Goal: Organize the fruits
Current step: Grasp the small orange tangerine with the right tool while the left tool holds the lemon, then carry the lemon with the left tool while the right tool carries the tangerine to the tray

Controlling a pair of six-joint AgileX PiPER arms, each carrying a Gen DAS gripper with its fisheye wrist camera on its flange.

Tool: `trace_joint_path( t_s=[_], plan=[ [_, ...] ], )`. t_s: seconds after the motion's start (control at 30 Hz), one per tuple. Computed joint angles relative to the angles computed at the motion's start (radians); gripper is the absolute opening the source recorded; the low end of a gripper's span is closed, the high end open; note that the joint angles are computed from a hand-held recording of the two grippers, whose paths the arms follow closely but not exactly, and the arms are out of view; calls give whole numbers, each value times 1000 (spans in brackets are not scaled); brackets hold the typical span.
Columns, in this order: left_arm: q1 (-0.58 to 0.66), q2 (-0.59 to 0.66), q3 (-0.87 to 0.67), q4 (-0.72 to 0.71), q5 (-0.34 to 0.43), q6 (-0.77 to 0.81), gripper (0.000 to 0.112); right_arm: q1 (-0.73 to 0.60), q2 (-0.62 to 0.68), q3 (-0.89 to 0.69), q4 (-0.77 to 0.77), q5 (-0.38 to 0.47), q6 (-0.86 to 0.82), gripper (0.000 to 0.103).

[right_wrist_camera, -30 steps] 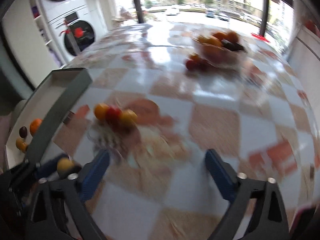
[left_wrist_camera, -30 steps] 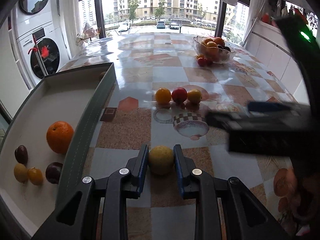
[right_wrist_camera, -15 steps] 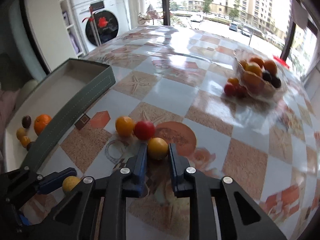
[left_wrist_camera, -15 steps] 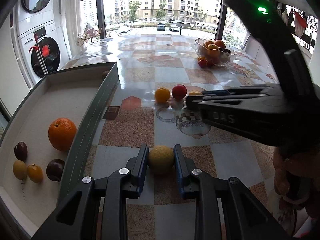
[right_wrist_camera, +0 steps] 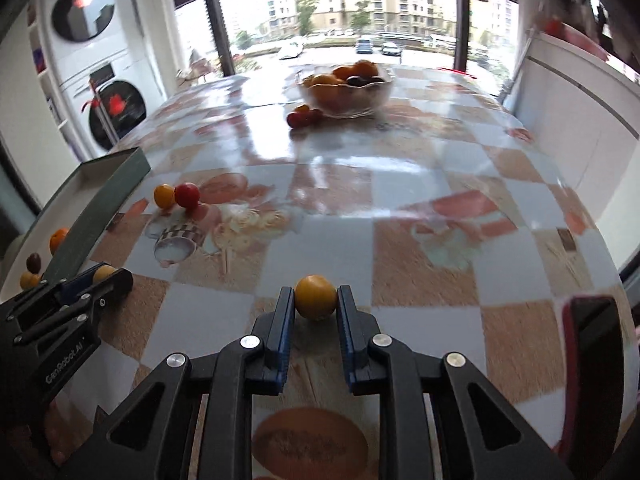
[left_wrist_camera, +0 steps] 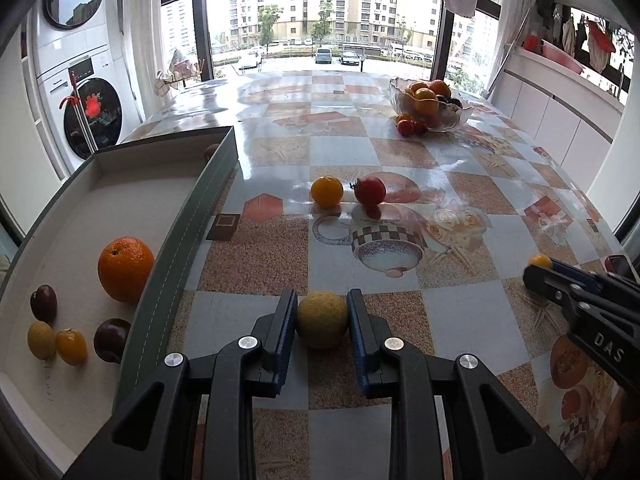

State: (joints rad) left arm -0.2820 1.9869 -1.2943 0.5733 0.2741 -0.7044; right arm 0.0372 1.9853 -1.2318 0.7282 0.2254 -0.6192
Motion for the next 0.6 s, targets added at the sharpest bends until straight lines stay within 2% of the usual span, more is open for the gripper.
trace_joint_path(
  t_s=[0.17,0.6],
  plan=[
    [0,1,0,3,-1,-3,27,22,-2,6,-115,-29,112,23],
    [1,0,2,4,-3,-4,27,21,-2,9,-102,-31,96,23]
  ],
)
